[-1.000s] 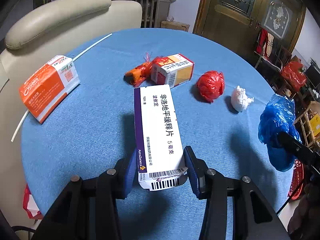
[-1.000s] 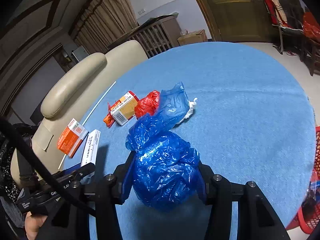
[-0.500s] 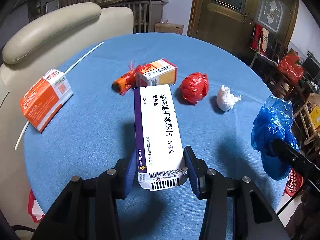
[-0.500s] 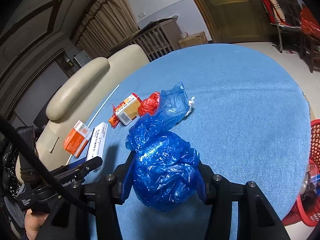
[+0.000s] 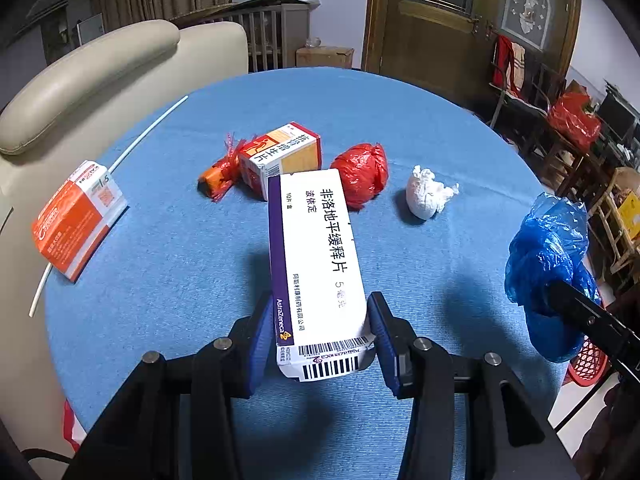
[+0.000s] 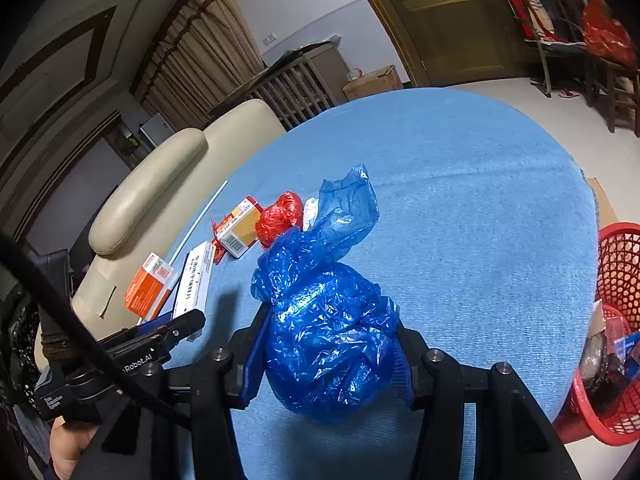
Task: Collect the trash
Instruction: 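Carry the blue bag and medicine box with both tools over the red wastebasket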
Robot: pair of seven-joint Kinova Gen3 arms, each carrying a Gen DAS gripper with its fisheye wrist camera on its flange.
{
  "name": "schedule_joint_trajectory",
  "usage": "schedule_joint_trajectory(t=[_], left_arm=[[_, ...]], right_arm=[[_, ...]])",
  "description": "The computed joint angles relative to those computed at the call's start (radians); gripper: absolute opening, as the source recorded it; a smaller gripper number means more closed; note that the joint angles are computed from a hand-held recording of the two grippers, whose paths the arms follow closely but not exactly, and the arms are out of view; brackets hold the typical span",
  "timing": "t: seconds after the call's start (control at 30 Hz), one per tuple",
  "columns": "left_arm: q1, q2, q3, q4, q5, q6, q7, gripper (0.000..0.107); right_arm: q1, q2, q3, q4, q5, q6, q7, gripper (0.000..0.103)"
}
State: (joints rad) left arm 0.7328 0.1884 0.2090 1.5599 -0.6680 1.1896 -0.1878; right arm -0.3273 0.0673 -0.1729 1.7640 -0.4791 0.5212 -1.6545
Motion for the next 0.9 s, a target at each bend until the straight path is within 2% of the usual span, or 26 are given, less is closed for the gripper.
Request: schedule_joint_trajectory(t=[0.3,0.9], left_arm=[[0.016,0.021,-0.001,-0.032,-0.002,0.018,-0.016,0.048],[0.047,0.052,-0.015,-0.079,0.003,0.034,-0.048,0.048]], right_arm=[[0.017,-0.018,0.012,0.022,-0.036,-0.003,0.027,0.055],[0.027,-0.053,0.036,0.062,-0.03,-0.016,-0.014,0.055]])
